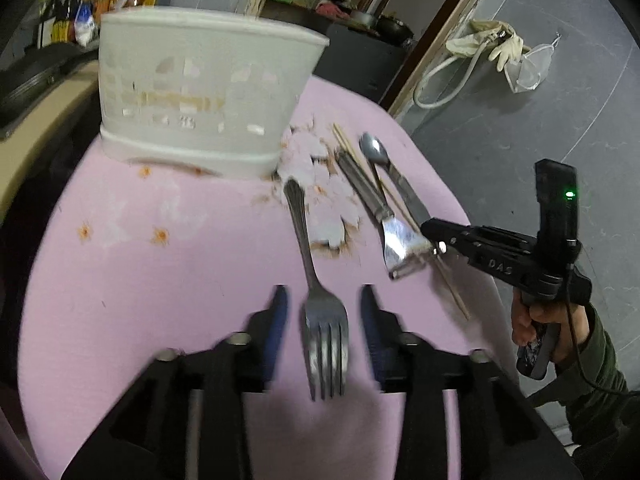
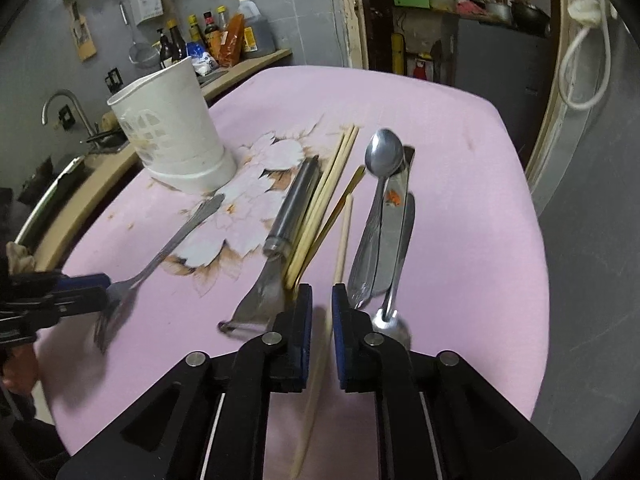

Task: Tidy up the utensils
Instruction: 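Close the left tool on the fork while the right tool grips the chopstick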

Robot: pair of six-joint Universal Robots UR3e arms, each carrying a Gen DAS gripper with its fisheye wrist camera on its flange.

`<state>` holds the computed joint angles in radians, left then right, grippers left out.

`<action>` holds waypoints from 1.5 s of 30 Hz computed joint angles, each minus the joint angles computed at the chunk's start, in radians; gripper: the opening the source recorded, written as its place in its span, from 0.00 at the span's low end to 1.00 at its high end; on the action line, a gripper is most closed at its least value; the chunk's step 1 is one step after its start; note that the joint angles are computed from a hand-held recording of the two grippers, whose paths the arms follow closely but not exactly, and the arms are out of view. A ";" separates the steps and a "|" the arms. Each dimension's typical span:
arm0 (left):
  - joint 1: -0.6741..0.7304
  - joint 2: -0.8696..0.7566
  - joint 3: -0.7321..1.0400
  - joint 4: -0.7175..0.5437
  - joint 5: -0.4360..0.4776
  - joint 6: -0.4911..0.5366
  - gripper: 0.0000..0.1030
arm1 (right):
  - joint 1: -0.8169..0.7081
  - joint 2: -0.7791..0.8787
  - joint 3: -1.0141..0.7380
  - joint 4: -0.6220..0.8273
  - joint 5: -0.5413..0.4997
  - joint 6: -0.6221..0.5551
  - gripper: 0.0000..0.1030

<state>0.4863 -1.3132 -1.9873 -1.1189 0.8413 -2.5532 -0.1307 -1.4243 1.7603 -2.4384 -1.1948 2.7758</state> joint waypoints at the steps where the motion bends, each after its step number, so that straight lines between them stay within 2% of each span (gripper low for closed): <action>1: -0.006 -0.007 -0.003 0.025 0.000 -0.002 0.37 | 0.008 0.032 -0.040 0.016 -0.008 -0.007 0.12; 4: -0.090 -0.101 0.052 0.139 0.067 -0.058 0.37 | 0.030 0.113 -0.140 0.051 -0.033 -0.025 0.12; 8: -0.201 -0.245 0.175 0.177 0.171 -0.090 0.37 | 0.058 0.210 -0.286 0.120 -0.070 -0.031 0.12; 13: -0.298 -0.413 0.336 0.146 0.317 -0.124 0.33 | 0.084 0.317 -0.456 0.230 -0.108 -0.052 0.13; 15: -0.311 -0.453 0.376 0.129 0.346 -0.132 0.30 | 0.090 0.336 -0.492 0.252 -0.118 -0.061 0.12; 22: -0.355 -0.498 0.442 0.105 0.440 -0.079 0.30 | 0.098 0.381 -0.622 0.411 -0.157 -0.114 0.13; 25: -0.369 -0.519 0.473 0.087 0.462 -0.069 0.28 | 0.112 0.357 -0.580 0.383 -0.190 -0.159 0.13; 26: -0.375 -0.527 0.484 0.083 0.466 -0.067 0.26 | 0.118 0.356 -0.575 0.373 -0.202 -0.166 0.13; 28: -0.384 -0.544 0.510 0.060 0.462 -0.058 0.14 | 0.126 0.373 -0.598 0.383 -0.216 -0.162 0.14; 30: -0.402 -0.559 0.529 0.058 0.469 -0.061 0.09 | 0.128 0.388 -0.625 0.406 -0.214 -0.161 0.13; 33: -0.405 -0.562 0.516 0.086 0.463 -0.076 0.08 | 0.122 0.385 -0.607 0.381 -0.205 -0.172 0.09; 37: -0.359 -0.526 0.451 0.115 0.388 -0.099 0.03 | 0.108 0.359 -0.548 0.332 -0.172 -0.125 0.04; 41: -0.310 -0.452 0.333 0.189 0.329 -0.105 0.03 | 0.056 0.299 -0.436 0.254 -0.082 -0.080 0.03; 43: -0.279 -0.396 0.245 0.251 0.283 -0.117 0.03 | 0.033 0.253 -0.355 0.189 -0.038 -0.062 0.03; 45: -0.252 -0.340 0.157 0.324 0.243 -0.131 0.03 | 0.023 0.180 -0.228 0.059 -0.017 -0.047 0.03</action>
